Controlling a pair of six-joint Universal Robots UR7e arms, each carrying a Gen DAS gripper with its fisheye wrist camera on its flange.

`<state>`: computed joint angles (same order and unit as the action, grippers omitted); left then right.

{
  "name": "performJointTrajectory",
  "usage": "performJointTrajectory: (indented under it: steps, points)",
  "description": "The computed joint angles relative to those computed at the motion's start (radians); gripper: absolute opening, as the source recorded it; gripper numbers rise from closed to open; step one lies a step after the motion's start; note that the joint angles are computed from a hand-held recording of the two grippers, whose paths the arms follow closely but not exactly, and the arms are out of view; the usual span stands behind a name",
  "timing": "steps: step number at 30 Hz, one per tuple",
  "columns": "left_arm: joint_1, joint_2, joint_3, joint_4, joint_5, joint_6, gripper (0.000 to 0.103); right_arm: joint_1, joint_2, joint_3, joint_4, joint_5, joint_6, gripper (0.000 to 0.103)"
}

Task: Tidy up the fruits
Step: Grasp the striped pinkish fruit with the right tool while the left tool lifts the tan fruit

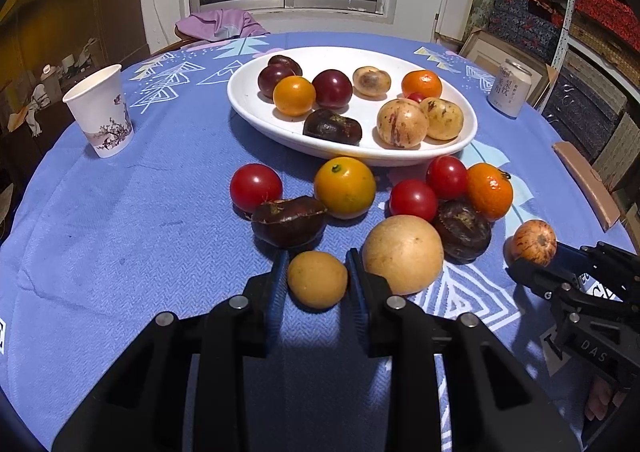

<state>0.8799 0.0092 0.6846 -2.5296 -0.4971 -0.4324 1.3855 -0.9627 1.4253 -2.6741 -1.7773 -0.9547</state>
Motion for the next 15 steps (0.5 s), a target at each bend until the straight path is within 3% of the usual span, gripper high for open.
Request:
performJointTrajectory:
  steps: [15]
  points:
    - [-0.031, -0.062, 0.110, -0.122, 0.052, 0.009, 0.029, -0.019, -0.044, -0.024, 0.070, 0.117, 0.074, 0.040]
